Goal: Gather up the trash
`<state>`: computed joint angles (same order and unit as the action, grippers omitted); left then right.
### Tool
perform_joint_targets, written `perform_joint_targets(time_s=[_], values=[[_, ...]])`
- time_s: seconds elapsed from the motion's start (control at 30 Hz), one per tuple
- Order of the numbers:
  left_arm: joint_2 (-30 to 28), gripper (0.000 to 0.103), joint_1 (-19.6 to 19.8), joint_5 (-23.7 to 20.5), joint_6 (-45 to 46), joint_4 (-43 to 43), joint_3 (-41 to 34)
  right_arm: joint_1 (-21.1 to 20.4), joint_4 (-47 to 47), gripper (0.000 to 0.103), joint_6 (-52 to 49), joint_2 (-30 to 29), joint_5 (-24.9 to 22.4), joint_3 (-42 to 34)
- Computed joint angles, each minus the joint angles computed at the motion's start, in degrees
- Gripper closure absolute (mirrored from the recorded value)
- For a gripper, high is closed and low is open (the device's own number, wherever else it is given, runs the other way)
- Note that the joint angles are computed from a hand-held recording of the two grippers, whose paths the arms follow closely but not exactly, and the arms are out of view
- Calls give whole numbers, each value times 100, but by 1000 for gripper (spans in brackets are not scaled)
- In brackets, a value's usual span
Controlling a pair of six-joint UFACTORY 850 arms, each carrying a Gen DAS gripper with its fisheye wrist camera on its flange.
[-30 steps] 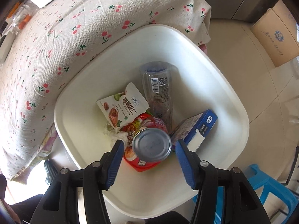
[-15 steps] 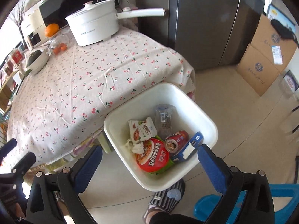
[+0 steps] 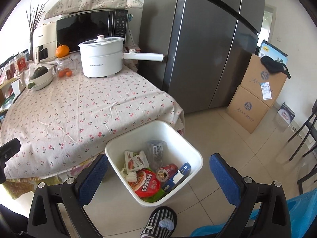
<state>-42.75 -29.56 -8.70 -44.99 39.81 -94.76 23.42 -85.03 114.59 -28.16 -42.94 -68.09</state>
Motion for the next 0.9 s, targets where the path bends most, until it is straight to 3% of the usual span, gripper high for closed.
perform_joint_targets(time_s=[0.43,0.9], values=[[65,1,-88,-15,-1256,1411,107,-44,88,0,-45,-45,213,-43],[69,1,-105,8,-810,930,116,-38,26,0,2,-64,249,-47]])
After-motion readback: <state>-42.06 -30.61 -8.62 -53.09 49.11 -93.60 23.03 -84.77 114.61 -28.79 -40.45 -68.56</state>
